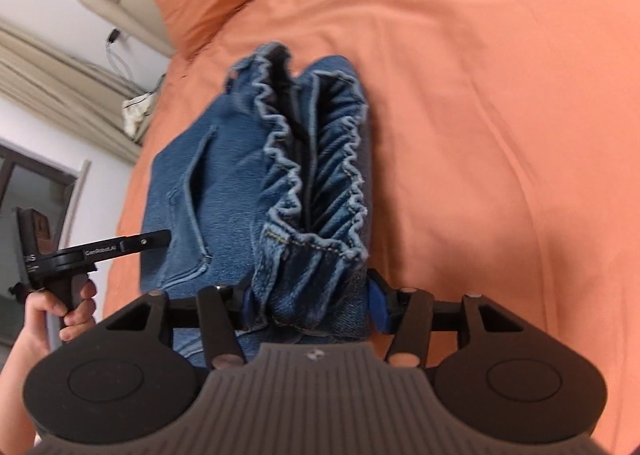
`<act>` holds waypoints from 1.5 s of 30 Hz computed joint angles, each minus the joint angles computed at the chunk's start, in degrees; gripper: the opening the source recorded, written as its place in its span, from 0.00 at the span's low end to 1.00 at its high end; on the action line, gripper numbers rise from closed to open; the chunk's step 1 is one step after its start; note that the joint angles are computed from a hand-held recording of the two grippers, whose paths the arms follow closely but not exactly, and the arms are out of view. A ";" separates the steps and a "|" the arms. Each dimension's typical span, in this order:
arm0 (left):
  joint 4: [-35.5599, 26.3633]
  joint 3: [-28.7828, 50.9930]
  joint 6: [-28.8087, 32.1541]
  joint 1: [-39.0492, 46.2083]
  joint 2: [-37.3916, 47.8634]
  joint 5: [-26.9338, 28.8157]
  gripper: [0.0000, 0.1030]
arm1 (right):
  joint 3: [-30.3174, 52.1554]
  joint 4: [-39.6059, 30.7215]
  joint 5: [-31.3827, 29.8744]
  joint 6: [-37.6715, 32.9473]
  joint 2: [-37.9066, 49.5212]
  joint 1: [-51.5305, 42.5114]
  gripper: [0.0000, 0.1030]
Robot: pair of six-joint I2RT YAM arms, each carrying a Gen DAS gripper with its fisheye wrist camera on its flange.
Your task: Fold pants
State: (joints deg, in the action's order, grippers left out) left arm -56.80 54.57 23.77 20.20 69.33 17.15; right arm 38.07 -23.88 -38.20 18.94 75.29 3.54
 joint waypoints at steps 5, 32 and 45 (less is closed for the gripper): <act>0.94 -0.64 -3.14 -3.94 -1.28 -4.09 0.32 | -0.11 1.95 0.29 2.42 2.90 -0.24 0.53; -21.14 -8.20 19.22 19.04 -28.00 -0.25 0.35 | 8.26 -5.56 30.36 -19.18 -10.71 18.21 0.18; -19.05 -9.24 9.68 11.74 -28.08 -5.64 0.39 | 6.66 -1.01 35.49 -17.51 -2.16 20.77 0.18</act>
